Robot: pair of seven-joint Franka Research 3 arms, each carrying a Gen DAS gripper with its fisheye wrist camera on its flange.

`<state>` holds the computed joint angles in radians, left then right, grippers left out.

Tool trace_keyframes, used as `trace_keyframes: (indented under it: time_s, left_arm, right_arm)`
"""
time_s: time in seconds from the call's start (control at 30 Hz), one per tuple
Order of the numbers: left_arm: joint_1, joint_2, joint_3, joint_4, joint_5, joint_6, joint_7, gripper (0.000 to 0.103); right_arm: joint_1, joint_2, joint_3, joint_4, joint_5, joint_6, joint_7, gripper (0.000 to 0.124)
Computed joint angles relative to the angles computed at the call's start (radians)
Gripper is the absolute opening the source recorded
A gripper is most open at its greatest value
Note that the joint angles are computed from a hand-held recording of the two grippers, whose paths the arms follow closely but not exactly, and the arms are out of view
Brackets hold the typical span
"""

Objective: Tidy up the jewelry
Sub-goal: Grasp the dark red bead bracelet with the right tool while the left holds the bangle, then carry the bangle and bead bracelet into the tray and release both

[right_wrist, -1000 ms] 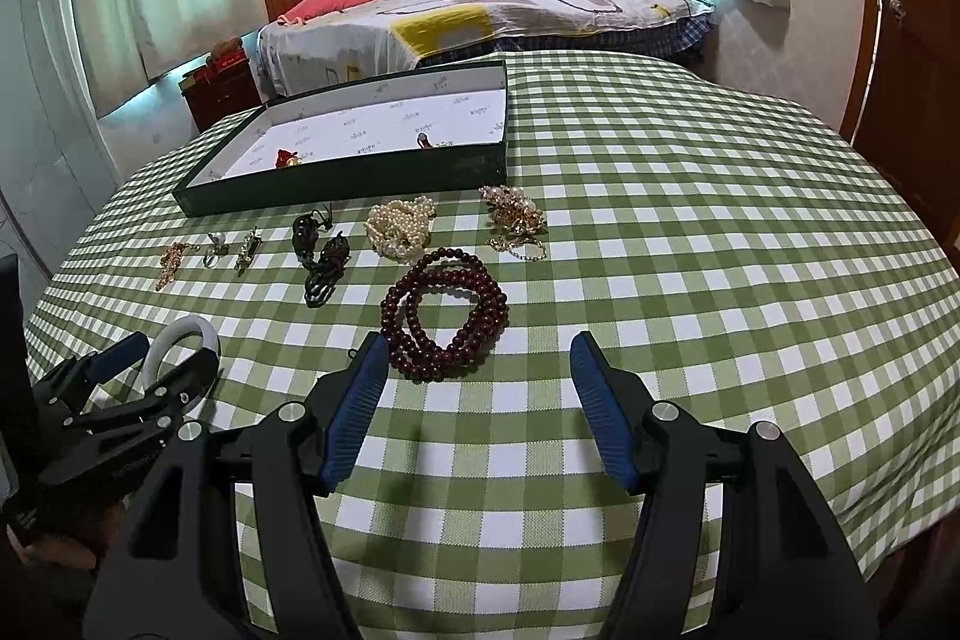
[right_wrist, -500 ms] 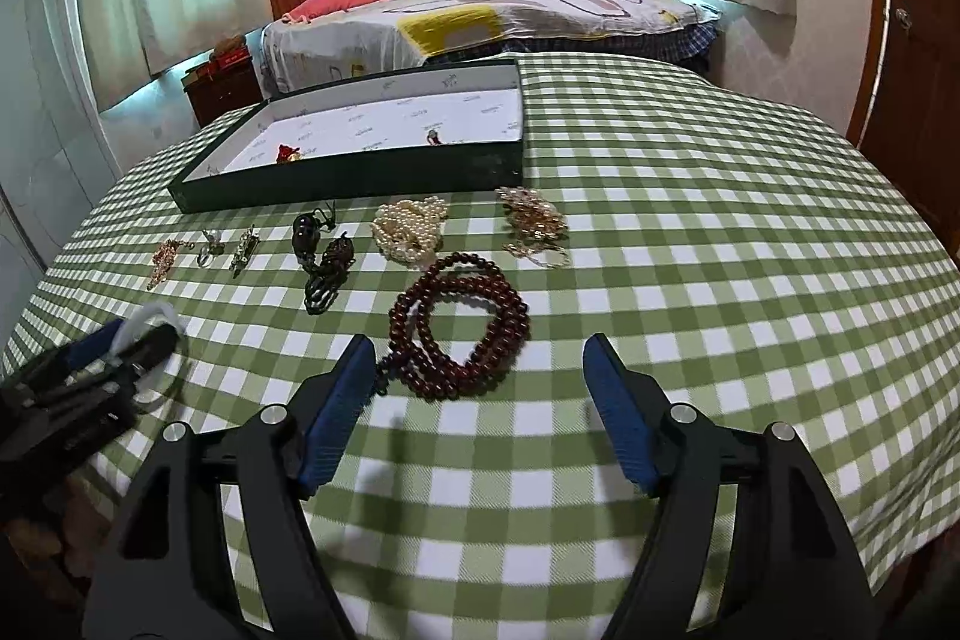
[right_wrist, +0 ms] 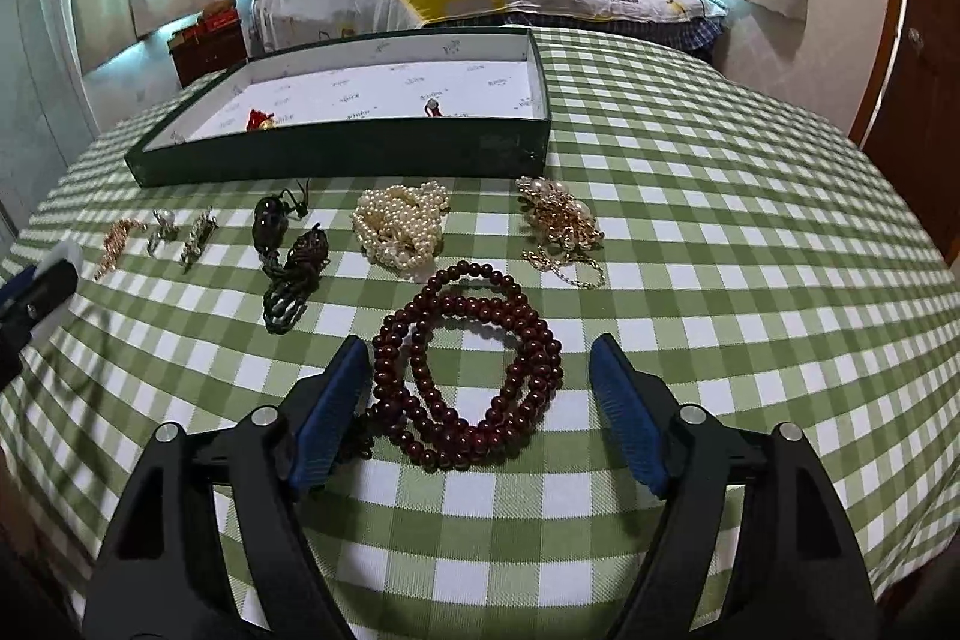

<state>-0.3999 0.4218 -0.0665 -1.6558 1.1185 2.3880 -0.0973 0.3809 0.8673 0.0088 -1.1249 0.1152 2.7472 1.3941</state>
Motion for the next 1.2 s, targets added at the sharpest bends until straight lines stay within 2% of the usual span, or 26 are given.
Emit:
trace_keyframes:
  time_s: [0.13,0.43,0.47,1.03,1.2]
  left_arm:
    - [0.004,0.006,0.0,0.005,-0.008,0.006,0.008,0.068]
    - [0.002,0.013,0.006,0.011,-0.024,0.016,0.021,0.068]
    - [0.002,0.014,0.006,0.011,-0.023,0.016,0.021,0.068]
    - [-0.006,-0.006,0.004,0.013,0.016,0.003,0.021,0.068]
    - [0.001,-0.021,0.004,0.026,0.03,0.016,0.013,0.068]
  right_arm:
    - [-0.007,-0.009,0.013,-0.025,0.008,0.027,-0.022,0.07]
    - [-0.031,-0.039,0.054,-0.082,0.063,0.073,-0.086,0.026]
    - [-0.033,-0.04,0.055,-0.083,0.07,0.077,-0.086,0.017]
    - [-0.082,-0.093,0.13,-0.136,0.177,0.133,-0.186,0.014]
    - [-0.099,-0.086,0.158,-0.086,0.221,0.131,-0.212,0.014]
